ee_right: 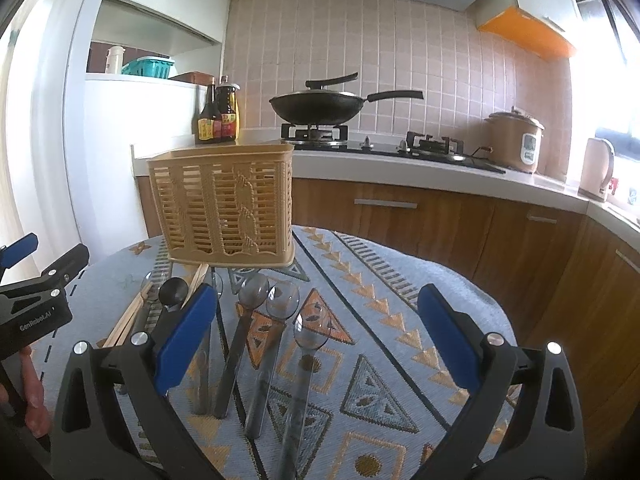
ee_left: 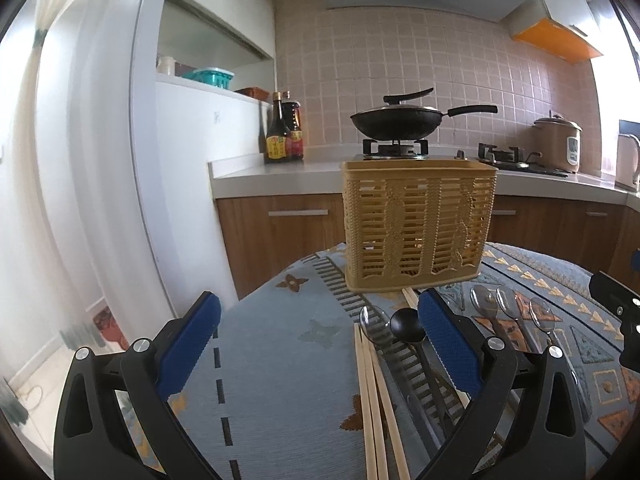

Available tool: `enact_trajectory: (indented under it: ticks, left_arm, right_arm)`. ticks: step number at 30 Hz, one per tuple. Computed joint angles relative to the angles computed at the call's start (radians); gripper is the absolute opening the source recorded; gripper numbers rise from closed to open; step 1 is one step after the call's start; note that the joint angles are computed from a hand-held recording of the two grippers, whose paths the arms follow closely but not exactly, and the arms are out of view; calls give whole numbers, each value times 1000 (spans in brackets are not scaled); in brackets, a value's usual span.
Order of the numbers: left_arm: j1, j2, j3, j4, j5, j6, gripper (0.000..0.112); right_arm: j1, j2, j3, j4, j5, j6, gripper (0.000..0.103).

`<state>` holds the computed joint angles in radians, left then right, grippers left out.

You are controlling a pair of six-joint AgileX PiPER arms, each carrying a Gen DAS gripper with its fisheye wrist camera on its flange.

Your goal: Organize utensils

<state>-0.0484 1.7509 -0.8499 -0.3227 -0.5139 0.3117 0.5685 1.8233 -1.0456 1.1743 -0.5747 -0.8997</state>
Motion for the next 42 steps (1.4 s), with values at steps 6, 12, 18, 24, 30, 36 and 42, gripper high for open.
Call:
enact_trajectory:
  ticks: [6, 12, 18, 24, 30, 36, 42]
  left_arm:
    - [-7, -1, 11, 1, -18, -3, 96]
    - [-11, -1, 17, 0, -28, 3, 96]
    - [-17, -3, 19, -10, -28, 6, 96]
    - [-14, -4, 14, -4, -14, -1, 96]
    - [-16, -4, 13, -9, -14, 6, 96]
    - [-16, -4, 12, -10, -10, 5, 96]
    - [-15, -4, 11, -8, -8, 4, 96]
  right_arm:
    - [13, 0, 5, -6, -30, 0, 96]
    - [18, -3, 7, -6, -41, 1, 96]
    - [16, -3, 8, -11, -38, 7, 96]
    - [20, 0, 6, -6, -44, 3, 96]
    - [19, -2, 10, -12, -46, 10, 96]
    - [20, -1, 10, -12, -46, 11, 96]
    - [14, 3, 8, -18, -36, 22, 96]
